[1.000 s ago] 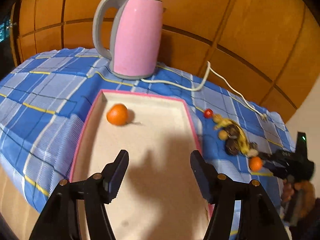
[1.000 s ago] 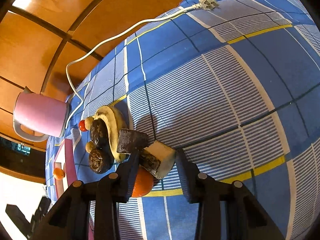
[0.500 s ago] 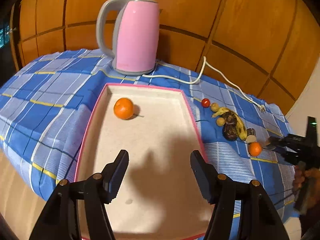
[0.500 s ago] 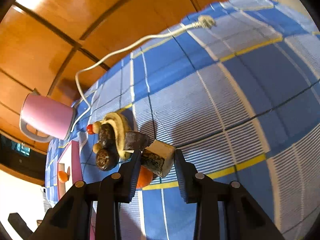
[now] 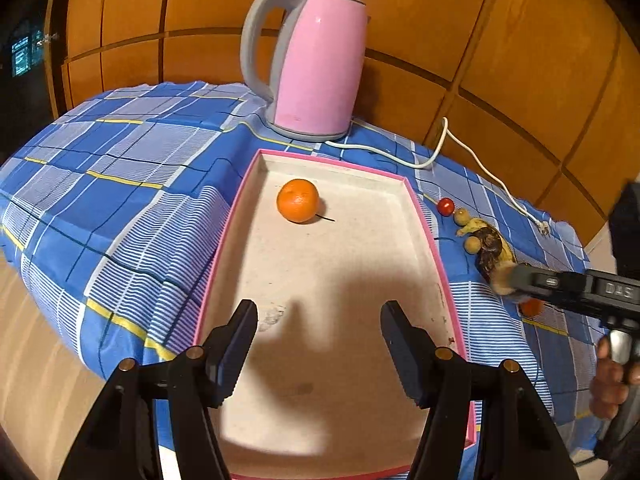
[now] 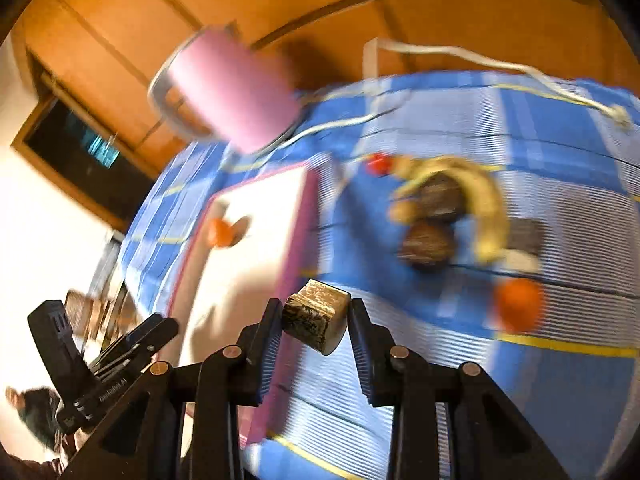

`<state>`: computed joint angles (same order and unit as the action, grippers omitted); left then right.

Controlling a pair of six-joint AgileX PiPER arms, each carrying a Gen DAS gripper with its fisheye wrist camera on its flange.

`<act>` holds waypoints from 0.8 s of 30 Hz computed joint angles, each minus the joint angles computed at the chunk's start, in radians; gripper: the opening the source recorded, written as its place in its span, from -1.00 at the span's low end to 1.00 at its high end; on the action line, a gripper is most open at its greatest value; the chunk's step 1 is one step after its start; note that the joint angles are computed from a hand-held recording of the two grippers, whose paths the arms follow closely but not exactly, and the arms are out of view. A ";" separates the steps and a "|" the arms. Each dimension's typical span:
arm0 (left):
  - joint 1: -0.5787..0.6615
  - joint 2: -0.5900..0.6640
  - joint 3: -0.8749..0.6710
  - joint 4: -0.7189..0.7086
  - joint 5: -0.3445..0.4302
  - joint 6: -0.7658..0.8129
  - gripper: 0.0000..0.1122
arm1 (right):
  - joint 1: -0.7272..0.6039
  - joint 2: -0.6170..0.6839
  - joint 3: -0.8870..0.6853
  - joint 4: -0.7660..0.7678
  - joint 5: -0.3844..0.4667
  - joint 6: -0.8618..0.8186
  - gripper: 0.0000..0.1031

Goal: Organize fruits
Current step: 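Carry the dark cube with the right tool into the tray and release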

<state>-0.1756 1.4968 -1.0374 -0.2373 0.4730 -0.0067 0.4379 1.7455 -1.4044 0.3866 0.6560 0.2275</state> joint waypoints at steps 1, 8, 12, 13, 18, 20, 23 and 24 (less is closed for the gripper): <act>0.004 -0.003 0.003 -0.003 -0.002 0.002 0.16 | 0.018 0.038 -0.046 0.004 0.014 -0.005 -0.35; 0.031 -0.001 0.008 -0.025 0.004 0.031 0.16 | 0.097 0.327 -0.466 -0.081 0.193 0.073 -0.35; 0.032 0.002 0.015 -0.034 0.005 0.049 0.16 | 0.091 0.451 -0.667 -0.111 0.241 0.148 -0.31; 0.033 0.003 0.017 -0.034 0.005 0.051 0.16 | 0.085 0.468 -0.693 -0.107 0.241 0.157 -0.30; 0.030 0.017 0.011 -0.003 0.008 0.014 0.19 | 0.077 0.418 -0.606 -0.124 0.173 0.191 -0.28; 0.028 0.018 0.012 -0.007 0.007 0.015 0.19 | 0.076 0.361 -0.507 -0.133 0.125 0.197 -0.28; 0.016 0.016 0.008 0.008 0.009 0.000 0.19 | 0.080 0.258 -0.342 -0.186 0.050 0.230 -0.28; 0.013 0.014 0.009 0.011 0.007 -0.004 0.19 | 0.079 0.223 -0.288 -0.191 0.024 0.232 -0.28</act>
<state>-0.1624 1.5109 -1.0284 -0.2263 0.4795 -0.0111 0.5169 1.9686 -1.6924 0.1953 0.6797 0.4596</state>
